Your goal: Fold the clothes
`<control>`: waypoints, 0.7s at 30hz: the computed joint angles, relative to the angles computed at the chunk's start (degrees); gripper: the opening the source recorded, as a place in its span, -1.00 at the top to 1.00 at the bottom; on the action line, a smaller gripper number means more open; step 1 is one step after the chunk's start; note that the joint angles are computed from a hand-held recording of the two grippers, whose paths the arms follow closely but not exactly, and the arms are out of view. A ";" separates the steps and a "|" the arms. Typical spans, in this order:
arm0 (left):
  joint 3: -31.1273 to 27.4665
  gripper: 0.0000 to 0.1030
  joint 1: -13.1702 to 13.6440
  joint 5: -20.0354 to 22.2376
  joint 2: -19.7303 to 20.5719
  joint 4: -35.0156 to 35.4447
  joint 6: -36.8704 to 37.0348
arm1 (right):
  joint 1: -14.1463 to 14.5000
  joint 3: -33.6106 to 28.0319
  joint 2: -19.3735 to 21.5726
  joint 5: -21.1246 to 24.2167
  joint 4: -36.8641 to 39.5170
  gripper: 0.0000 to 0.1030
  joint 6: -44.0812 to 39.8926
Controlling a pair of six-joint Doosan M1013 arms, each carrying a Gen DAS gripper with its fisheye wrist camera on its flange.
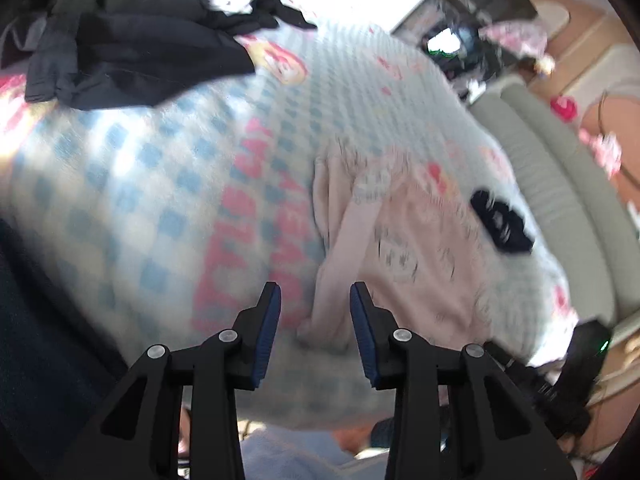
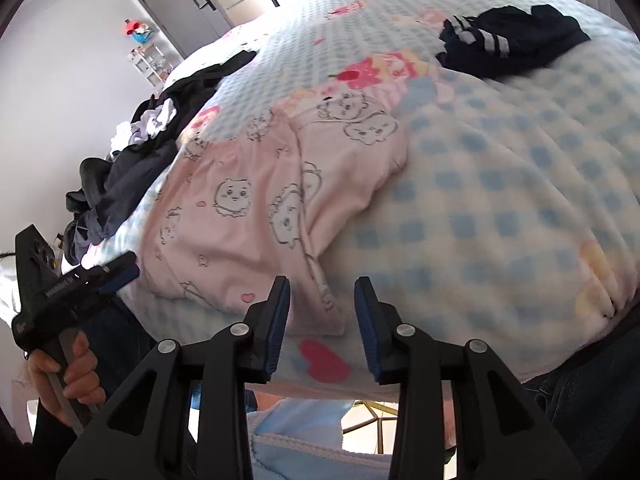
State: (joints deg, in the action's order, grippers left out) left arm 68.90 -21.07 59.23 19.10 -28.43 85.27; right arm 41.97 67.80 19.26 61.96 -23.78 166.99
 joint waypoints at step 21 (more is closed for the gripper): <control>0.83 0.82 -1.22 -2.26 -0.51 11.61 -10.28 | 0.24 0.63 0.86 5.35 -2.22 0.30 3.24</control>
State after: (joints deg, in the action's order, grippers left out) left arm 69.73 -22.28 56.97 18.58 -16.82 74.99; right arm 42.21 68.43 20.11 67.32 -26.01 170.23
